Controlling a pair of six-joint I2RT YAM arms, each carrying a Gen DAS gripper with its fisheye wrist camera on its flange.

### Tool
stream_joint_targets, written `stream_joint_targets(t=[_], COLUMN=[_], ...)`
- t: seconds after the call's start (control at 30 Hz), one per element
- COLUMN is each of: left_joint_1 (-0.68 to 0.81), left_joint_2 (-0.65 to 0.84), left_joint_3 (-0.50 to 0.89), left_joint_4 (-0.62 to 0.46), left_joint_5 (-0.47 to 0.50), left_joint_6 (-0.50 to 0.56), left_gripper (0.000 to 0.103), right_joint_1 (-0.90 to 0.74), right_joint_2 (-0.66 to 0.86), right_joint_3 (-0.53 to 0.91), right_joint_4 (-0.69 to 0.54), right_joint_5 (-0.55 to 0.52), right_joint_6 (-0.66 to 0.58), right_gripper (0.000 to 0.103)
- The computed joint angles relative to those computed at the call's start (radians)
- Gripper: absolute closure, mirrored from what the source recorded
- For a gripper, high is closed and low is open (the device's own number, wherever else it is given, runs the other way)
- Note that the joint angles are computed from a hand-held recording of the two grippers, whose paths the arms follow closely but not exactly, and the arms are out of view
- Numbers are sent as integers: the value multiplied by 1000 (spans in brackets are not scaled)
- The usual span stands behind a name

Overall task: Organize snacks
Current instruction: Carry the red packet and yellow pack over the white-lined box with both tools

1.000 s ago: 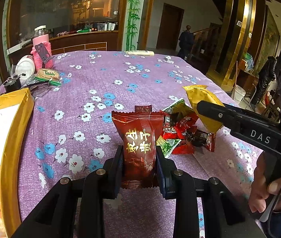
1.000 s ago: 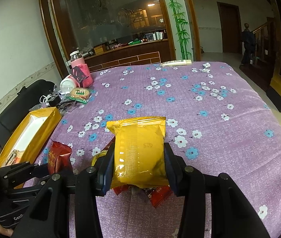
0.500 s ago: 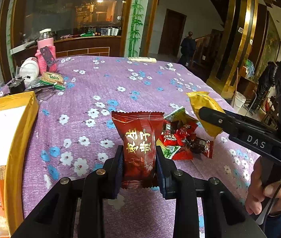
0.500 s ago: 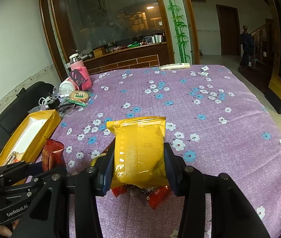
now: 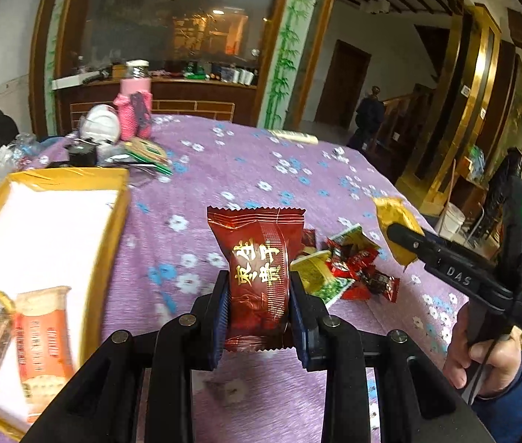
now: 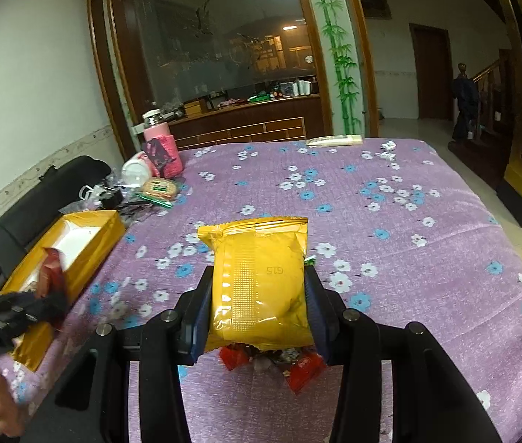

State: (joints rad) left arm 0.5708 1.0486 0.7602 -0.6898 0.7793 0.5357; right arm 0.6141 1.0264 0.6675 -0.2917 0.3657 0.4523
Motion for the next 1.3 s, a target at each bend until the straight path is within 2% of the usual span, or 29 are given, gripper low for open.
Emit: stream_joint_targets(t=[0.23,0.4,0.63,0.83,0.97,1.1,1.3], left_joint_1=[219,329,383,380,354,332,301], left_joint_2=[134,281,478,609,676,763,821], left_joint_3=[107,205,359,487,560,650,688], left_joint_4=[-88,-96,-106,-109,-126,-190,-191], left_joint_5=[90,96,39,-6,-55,-87,-141], left_joint_6=[145,194,191,155,124,106,70], left_gripper=[72,72,72,72,72,72,72], right_joint_1=[74,190,313,373,366,348,329], right_joint_2=[54,192,485,735,901,1056,1204], right_joint_3=[67,177,465,764,972,1170,1348], right_joint_4=[-45,-43,-48,-113,-182,-263,-355], right_joint_5=[10,-29,-121,-157,-203,-228,-245], right_joint_6=[72,116,108,97,115,129,150], right_gripper=[59,59,59,59,59,59,59])
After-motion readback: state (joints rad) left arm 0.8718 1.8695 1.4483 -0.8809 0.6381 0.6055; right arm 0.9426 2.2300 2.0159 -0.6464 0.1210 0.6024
